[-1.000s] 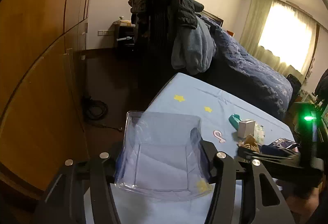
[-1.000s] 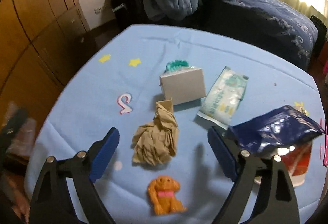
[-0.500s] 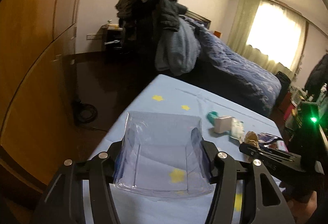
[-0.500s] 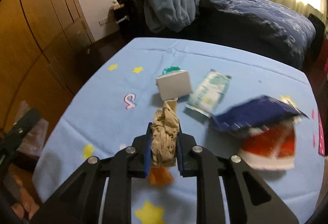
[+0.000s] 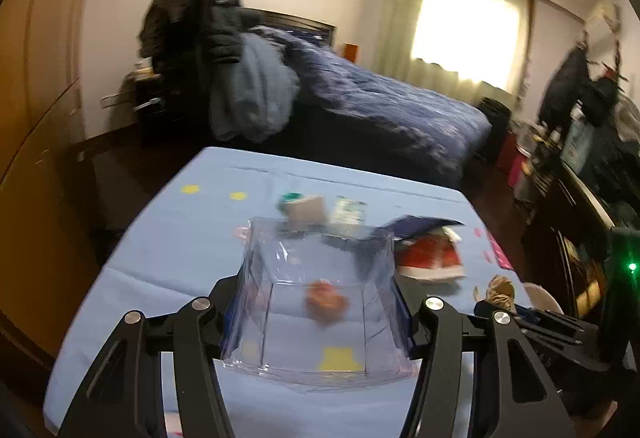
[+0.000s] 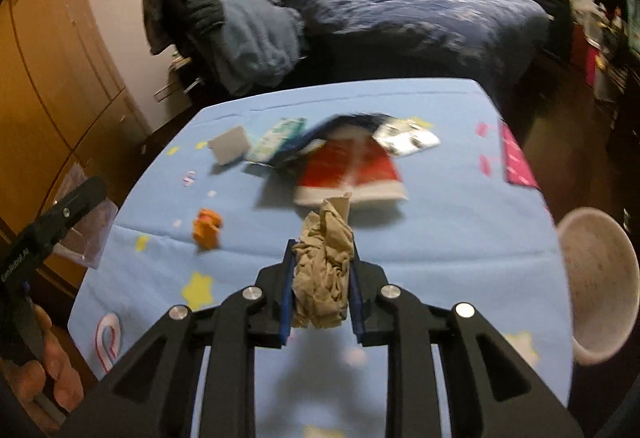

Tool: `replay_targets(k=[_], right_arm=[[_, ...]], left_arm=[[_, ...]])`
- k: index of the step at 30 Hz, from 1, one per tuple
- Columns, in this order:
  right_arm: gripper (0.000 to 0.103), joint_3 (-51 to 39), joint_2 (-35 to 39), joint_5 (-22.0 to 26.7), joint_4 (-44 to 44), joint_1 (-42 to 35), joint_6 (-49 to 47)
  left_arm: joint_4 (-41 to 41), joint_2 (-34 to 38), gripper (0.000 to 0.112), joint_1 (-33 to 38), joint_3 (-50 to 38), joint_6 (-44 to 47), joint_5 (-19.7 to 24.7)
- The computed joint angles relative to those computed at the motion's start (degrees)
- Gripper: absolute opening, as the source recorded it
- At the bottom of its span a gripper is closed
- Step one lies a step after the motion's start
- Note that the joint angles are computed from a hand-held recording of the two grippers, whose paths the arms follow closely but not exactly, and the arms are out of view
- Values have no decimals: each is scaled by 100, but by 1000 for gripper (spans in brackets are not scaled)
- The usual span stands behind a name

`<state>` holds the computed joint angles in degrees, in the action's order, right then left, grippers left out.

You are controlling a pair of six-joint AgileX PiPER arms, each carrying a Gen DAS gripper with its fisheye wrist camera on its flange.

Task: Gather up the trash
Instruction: 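Carry box and tan paper to the wastebasket and release both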

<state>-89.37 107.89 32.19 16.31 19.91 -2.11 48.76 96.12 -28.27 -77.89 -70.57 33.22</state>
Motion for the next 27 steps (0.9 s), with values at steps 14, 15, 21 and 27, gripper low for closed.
replay_targets(k=[14, 15, 21, 27], right_arm=[[26, 2036, -1299, -598, 1082, -1154, -1157], [26, 2102, -1346, -613, 1125, -1249, -1219], [26, 2608, -1724, -800, 1391, -1991, -1557], [26, 2870, -1850, -951, 1798, -2775, -1992]], left_arm=[[-859, 1300, 60, -1007, -1932, 1479, 451], [-946, 1418, 60, -1084, -2111, 1614, 484], [-1603, 2218, 60, -1378, -3330, 2557, 703], [-2221, 3260, 60, -1640, -5079, 3450, 1277]])
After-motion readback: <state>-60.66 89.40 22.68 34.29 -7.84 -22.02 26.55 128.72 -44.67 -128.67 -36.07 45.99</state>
